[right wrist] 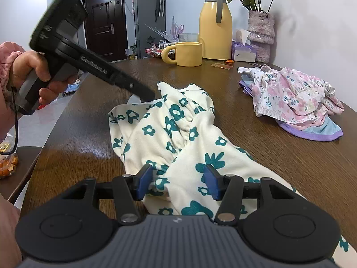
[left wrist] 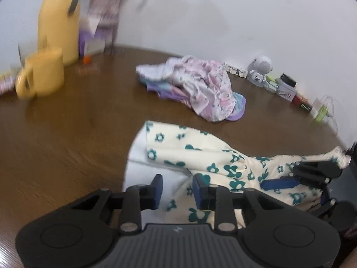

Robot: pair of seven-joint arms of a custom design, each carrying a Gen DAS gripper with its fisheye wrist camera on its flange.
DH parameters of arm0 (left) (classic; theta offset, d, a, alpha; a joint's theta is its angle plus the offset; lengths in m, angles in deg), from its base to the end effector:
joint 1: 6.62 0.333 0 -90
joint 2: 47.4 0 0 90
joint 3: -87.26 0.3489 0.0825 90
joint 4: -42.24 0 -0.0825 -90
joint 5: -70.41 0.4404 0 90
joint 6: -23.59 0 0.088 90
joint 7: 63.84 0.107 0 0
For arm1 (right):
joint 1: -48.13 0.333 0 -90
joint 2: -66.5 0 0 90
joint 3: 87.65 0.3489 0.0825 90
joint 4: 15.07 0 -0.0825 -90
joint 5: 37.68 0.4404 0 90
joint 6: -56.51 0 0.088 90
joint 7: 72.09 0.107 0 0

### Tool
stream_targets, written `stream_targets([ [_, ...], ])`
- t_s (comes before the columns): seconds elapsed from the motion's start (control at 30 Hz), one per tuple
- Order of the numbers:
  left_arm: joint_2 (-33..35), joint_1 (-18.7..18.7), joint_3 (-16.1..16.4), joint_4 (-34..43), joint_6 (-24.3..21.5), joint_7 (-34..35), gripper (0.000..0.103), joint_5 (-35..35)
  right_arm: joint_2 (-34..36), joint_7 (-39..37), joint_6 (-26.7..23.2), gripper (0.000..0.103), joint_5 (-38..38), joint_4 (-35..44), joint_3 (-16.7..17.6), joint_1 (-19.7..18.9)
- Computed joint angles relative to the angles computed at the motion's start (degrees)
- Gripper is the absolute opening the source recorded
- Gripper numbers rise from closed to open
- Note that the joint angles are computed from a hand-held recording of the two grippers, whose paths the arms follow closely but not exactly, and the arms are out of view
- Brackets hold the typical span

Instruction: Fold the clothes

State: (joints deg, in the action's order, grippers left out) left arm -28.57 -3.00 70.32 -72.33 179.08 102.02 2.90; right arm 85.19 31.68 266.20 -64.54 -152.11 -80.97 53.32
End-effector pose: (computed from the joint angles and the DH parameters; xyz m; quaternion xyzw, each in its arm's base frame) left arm 0.6652 -0.1146 0.3178 -0.4688 0.7919 -0.3873 0.0557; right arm 0.5482 0.1737 0.2754 -0.7615 0.4692 -0.2162 0.3915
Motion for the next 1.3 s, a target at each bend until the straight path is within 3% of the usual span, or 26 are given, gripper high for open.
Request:
stream_targets([
  [0.07, 1.8, 0.3, 0.8, 2.5, -5.0, -5.9, 0.025, 2.4, -0.1, -0.5, -0.1, 0.052, 0.5, -0.1, -0.2, 0.4],
  [0.23, 7.3, 2.2, 0.0, 8.6, -12.5, -14.5, 0.025, 3.3, -0.1, -0.9, 0.0, 0.052, 1.0, -0.2, -0.2, 0.5],
  [0.43, 9.3, 6.5, -2.7, 10.1, -22.1, -10.0, 0.025, -6.2, -0.1, -0.6, 0.3, 0.052, 0.3, -0.3, 0.0, 0.1],
  [0.5, 8.9, 6.1, -2.4, 9.8, -22.5, -8.4, 0.024, -8.1, -0.1, -0.5, 0.3, 0.052, 0.1, -0.3, 0.0, 0.0],
  [0.57, 8.4, 5.4, -2.1, 9.1, -21.7, -6.6, 0.000, -10.0, -0.1, -0.5, 0.3, 0.052, 0.1, -0.3, -0.1, 0.1],
  [0.9, -2.7, -1.2, 1.2, -0.7, -2.2, 14.0, 0.000, -20.5, -0.1, -0.7, 0.3, 0.052, 0.1, -0.4, -0.1, 0.2],
  [1.1, -4.8, -4.4, 3.7, -4.2, 6.0, 10.0, 0.000, -15.3, -0.1, -1.4, 0.3, 0.052, 0.7, -0.5, -0.3, 0.5],
  [1.2, -4.5, -3.0, 3.8, -4.5, 4.0, 7.2, 0.000, -15.7, -0.1, -1.6, 0.3, 0.052, 0.8, -0.4, -0.3, 0.5],
  [1.3, -4.0, -1.0, 4.0, -3.8, -2.1, 7.3, 0.019, -19.9, -0.1, -1.7, 0.4, 0.052, 0.8, -0.5, -0.3, 0.5],
])
